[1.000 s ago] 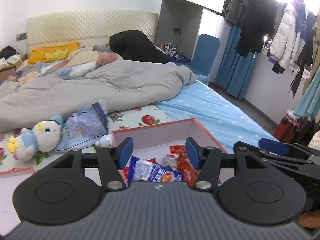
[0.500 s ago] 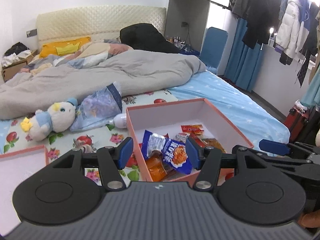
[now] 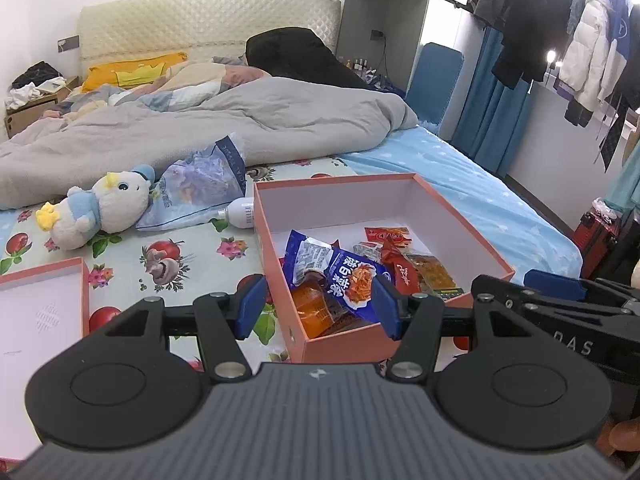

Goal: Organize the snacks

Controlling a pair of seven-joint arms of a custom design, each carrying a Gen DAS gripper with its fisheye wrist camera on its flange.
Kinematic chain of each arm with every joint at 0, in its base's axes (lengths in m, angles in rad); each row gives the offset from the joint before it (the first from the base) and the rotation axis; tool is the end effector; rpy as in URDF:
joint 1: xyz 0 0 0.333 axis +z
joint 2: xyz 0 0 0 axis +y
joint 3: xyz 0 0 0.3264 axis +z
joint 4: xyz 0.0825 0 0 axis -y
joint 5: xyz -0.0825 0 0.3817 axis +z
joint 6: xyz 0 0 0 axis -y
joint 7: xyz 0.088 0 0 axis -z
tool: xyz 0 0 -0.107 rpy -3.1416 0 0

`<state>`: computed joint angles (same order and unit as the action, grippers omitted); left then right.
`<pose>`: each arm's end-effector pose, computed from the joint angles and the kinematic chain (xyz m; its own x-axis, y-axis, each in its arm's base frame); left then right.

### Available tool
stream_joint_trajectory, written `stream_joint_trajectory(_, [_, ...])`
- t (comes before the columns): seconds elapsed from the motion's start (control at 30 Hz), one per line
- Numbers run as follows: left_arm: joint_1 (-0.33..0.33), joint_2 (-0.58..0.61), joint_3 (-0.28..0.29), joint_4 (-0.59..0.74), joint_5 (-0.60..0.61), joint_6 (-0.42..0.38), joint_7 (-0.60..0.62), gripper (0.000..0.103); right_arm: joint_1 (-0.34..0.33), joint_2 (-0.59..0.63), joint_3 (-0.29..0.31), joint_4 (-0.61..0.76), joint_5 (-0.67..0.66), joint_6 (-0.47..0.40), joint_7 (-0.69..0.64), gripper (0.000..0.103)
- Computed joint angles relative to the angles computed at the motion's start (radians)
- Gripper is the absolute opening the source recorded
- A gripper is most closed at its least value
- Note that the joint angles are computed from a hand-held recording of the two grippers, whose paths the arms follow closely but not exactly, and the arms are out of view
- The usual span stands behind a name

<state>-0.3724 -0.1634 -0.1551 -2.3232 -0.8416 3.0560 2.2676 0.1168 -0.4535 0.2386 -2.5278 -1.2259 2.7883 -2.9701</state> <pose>0.4734 -0.2118 0.5056 -0.4664 -0.8755 0.1268 -0.5846 0.1974 -0.7870 0.3863 0.1962 0.4909 -0.2291 -0.9604 -0.1586 -0.4880 0.2543 -0.8350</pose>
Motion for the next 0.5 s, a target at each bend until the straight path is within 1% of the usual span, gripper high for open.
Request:
stream_joint_trajectory(0.3, [0.003,0.000,0.000,-0.001,0.007,-0.001,-0.005,0.064,0.003,0.000,0.000,0.000,-0.006,0.000,0.006,0.067])
stream_joint_trajectory(0.5, [0.000,-0.007,0.003,-0.001,0.007,0.003,0.002,0.068,0.004,-0.004,0.003,0.000,-0.010,-0.008,0.007,0.067])
